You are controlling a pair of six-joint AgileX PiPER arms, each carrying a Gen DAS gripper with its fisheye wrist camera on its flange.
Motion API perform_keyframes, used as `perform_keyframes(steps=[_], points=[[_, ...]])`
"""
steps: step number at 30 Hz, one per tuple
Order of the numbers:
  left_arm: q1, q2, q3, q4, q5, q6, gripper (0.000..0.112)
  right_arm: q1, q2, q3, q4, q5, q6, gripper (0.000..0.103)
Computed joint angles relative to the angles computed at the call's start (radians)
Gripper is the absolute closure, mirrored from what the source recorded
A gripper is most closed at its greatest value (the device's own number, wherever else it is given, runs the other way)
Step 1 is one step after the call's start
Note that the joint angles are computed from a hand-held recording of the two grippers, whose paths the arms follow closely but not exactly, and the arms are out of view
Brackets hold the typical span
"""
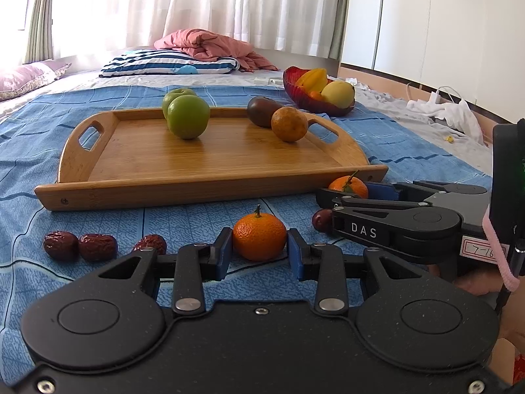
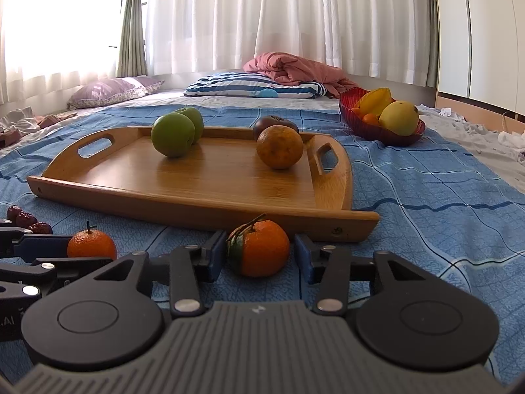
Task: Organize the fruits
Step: 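Carry both tangerines over the wooden tray with both grippers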
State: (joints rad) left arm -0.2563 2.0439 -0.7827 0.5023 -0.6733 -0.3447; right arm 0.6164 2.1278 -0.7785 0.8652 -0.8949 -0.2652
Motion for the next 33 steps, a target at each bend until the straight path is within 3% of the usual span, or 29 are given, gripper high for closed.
perform_keyframes(steps=[7, 27, 33], points=[[-0.001, -0.009, 0.001, -0.016, 0.013, 0.004, 0.079, 0.001, 0.001, 0.000, -0.004, -0.001, -0.002, 0.057], [-0.039, -0.045, -0.036, -0.154, 0.099, 0.097, 0.079, -0.004, -0.050, 0.038, 0.007, -0.017, 0.059, 0.059], [-0.034, -0.050, -0.092, -0.173, 0.129, 0.093, 0.079, -0.002, -0.059, 0.006, 0.060, -0.007, 0.012, 0.059]])
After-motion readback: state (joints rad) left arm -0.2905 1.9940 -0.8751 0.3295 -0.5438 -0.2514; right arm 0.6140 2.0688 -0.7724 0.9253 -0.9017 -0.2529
